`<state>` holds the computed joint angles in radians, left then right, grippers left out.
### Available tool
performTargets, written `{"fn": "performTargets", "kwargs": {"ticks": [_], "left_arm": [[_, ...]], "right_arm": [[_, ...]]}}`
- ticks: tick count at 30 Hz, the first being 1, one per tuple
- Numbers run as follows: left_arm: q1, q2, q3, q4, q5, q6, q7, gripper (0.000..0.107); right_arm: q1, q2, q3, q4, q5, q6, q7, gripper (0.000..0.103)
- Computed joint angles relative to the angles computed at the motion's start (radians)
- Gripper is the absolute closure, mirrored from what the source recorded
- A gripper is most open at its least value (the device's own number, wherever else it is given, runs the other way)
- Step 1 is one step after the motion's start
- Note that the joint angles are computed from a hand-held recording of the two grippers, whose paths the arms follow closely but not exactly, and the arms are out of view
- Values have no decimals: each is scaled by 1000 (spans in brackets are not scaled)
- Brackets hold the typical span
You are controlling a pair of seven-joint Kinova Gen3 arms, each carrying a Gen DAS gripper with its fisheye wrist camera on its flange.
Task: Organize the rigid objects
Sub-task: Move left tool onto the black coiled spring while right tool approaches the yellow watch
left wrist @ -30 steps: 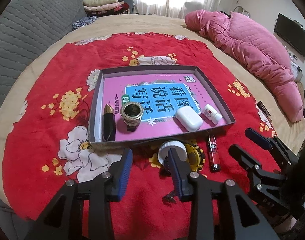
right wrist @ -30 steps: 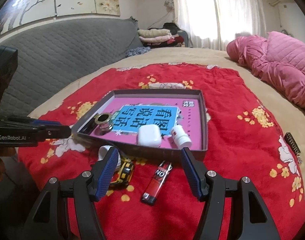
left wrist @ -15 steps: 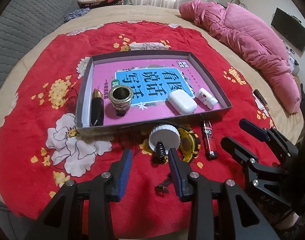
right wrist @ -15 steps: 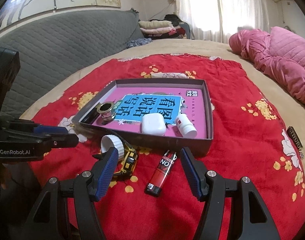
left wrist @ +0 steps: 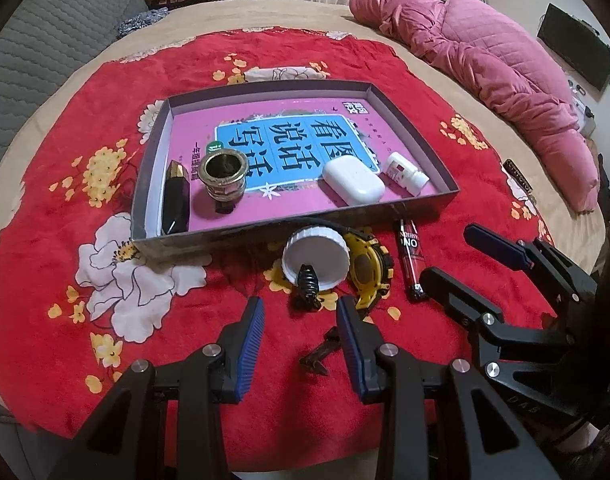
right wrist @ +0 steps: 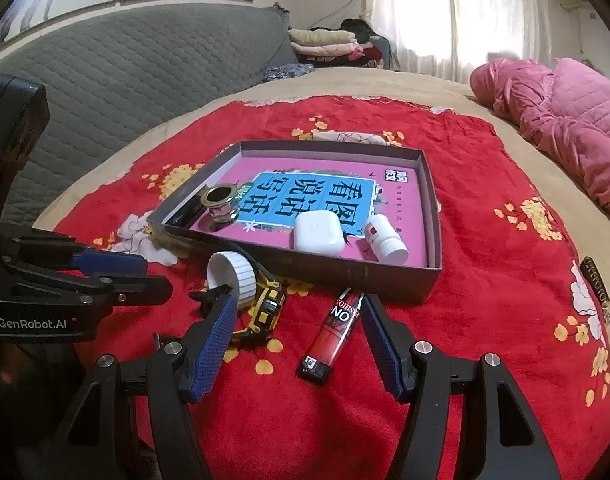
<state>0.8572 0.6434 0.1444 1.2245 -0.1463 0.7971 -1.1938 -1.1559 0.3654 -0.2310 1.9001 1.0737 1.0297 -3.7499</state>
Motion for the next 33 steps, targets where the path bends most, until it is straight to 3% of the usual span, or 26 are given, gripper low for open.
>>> {"fn": "performTargets", "kwargs": {"ticks": [15,28,33], "left_arm": [[16,75,-6,-81,1,64,-16,71],[-6,123,3,-128,43,55,-55,71],[-6,134,2,-133,48,50,-74,81]], "right_arm": [[23,5,11,10,-37,-33,19,37],[46,15,27,15,-23,-104,53,37],[54,24,37,13,6,-142,66,37]]}}
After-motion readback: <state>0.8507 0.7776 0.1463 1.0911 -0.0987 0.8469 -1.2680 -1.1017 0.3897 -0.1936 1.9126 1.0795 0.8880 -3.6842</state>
